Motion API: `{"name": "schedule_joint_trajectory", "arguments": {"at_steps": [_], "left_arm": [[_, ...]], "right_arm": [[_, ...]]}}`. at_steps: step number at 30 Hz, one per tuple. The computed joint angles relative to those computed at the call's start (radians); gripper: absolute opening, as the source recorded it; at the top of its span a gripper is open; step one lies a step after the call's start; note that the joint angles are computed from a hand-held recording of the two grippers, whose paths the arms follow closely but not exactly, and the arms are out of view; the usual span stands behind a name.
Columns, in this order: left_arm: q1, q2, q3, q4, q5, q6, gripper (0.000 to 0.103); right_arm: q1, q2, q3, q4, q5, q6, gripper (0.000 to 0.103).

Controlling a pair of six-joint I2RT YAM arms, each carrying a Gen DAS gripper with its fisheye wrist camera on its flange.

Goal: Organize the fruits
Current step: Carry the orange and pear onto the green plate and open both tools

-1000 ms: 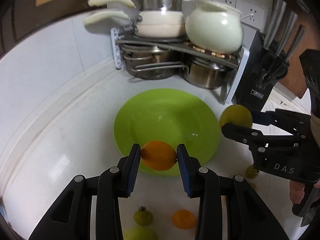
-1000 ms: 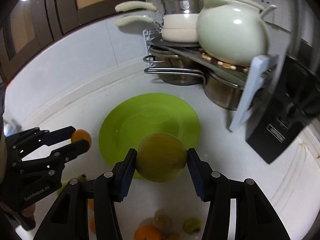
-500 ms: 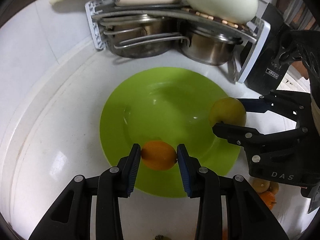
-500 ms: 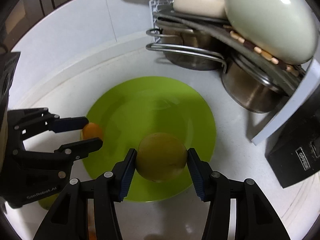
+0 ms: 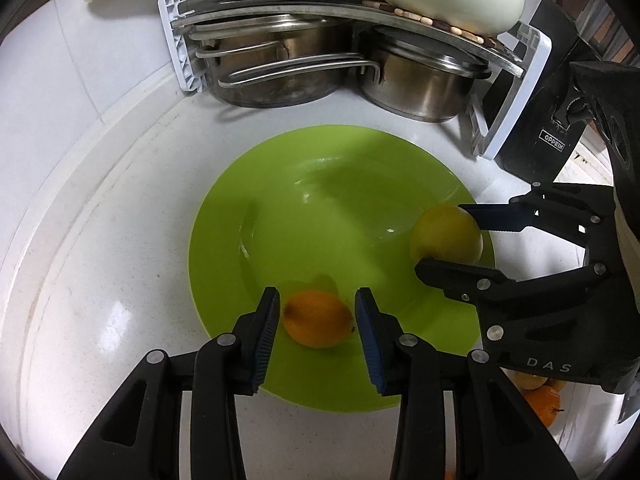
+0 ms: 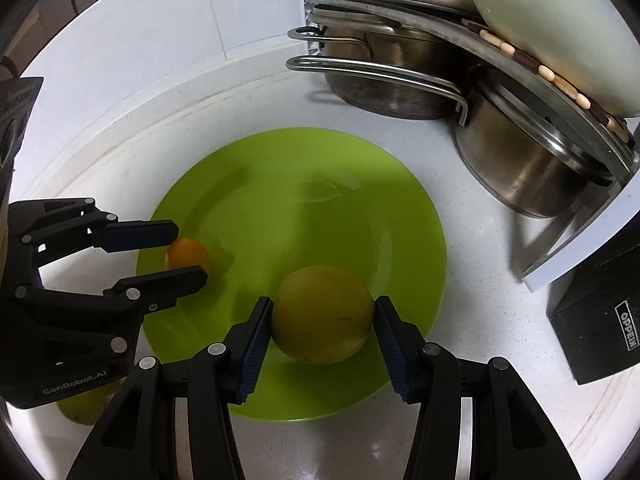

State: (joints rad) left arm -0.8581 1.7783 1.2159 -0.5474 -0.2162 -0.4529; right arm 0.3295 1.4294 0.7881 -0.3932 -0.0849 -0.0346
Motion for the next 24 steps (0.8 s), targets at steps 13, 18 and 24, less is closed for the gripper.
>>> {"name": "schedule_joint_trajectory", "arguments": {"at_steps": [13, 18, 24], "left_arm": [[-0.069, -0.166, -0.083, -0.02, -0.111, -0.092, 0.072], [-0.146, -0.264, -0.103, -0.086, -0.227, -0.165, 0.078], [-0.287, -0.387, -0.119, -0.213, -0.401, -0.289, 0.088]], "right_arm": [[0.022, -0.194, -0.046, -0.048, 0.024, 0.026, 0.054], [0.081, -0.369, -0.077, -0.101, 0.093, 0.076, 0.06], [0.202, -0.568, -0.11, -0.172, 0.209, 0.147, 0.071]]}}
